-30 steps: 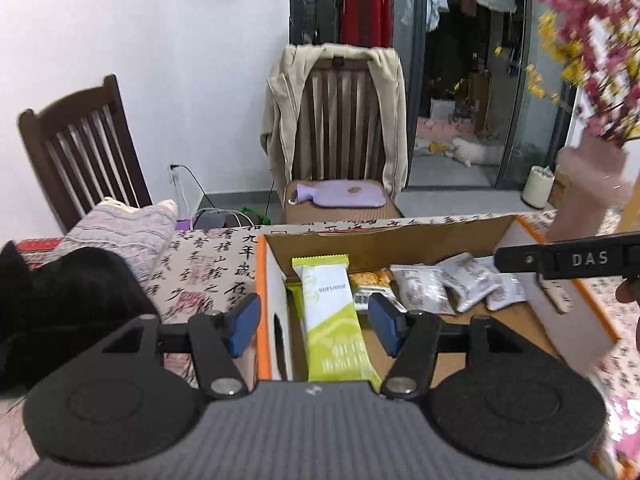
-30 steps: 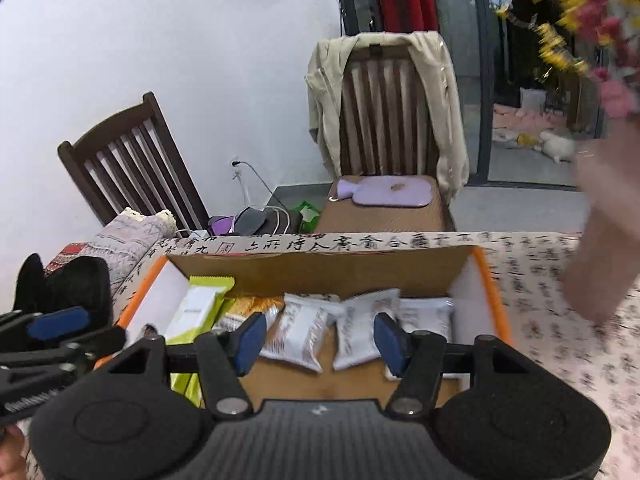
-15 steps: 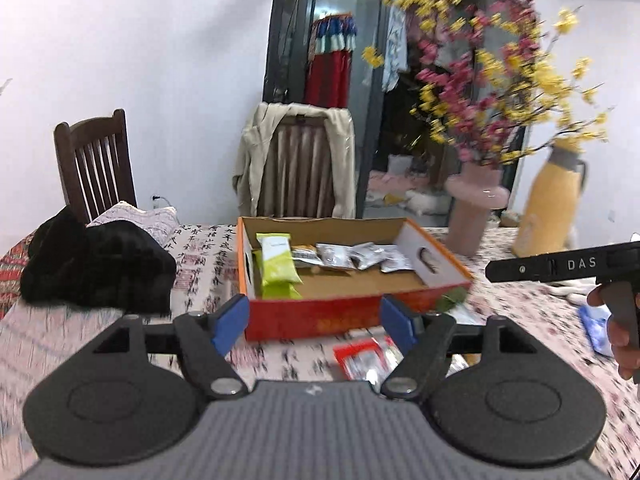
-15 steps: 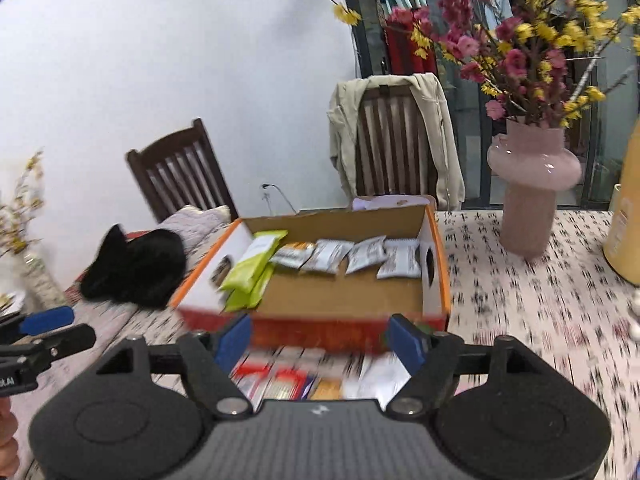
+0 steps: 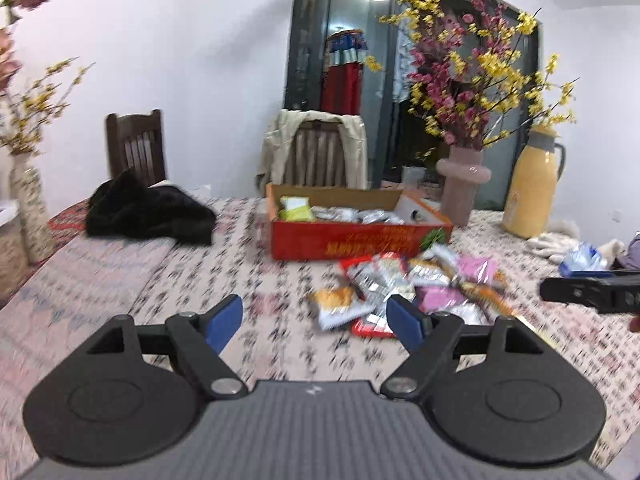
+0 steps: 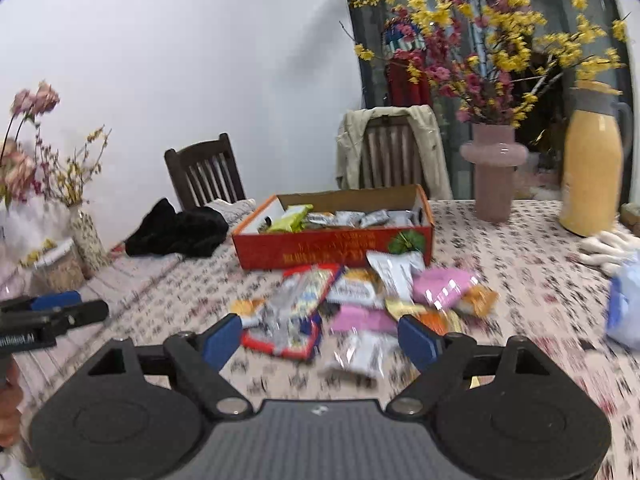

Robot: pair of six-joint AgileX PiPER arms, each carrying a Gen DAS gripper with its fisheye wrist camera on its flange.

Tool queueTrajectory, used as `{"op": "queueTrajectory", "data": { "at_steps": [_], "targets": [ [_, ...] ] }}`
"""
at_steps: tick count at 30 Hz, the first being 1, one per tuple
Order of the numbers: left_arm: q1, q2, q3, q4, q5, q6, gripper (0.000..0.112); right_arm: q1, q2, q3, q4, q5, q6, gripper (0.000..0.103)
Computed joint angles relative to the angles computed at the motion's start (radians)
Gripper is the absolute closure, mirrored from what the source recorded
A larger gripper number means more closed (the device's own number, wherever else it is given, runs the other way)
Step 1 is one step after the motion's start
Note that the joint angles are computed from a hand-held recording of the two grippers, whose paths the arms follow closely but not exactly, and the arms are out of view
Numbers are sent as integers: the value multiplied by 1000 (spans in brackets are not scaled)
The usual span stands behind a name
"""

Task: Organize snacks
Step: 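Withdraw both tools from the box back toward the snack pile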

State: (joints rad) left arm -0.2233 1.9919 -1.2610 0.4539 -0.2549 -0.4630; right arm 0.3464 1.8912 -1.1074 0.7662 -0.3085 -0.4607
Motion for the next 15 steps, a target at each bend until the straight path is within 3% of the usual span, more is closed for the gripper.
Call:
{"op": "queueTrajectory", "data": {
  "at_steps": [3,7,9,15],
  "targets": [
    [-15,-16,88,-198,-27,211,31,96,-7,130,105,-199,-59,17],
    [-22,-12,128,-198,-29,216,31,191,19,242,158,-388,-31,17],
    [-28,-5,131,-168,-31,197,31,213,29,262,187,-411,-39,17],
    [-57,10,130,-251,-57,294,31,209,28,270,175,-403,-20,17]
  ]
}}
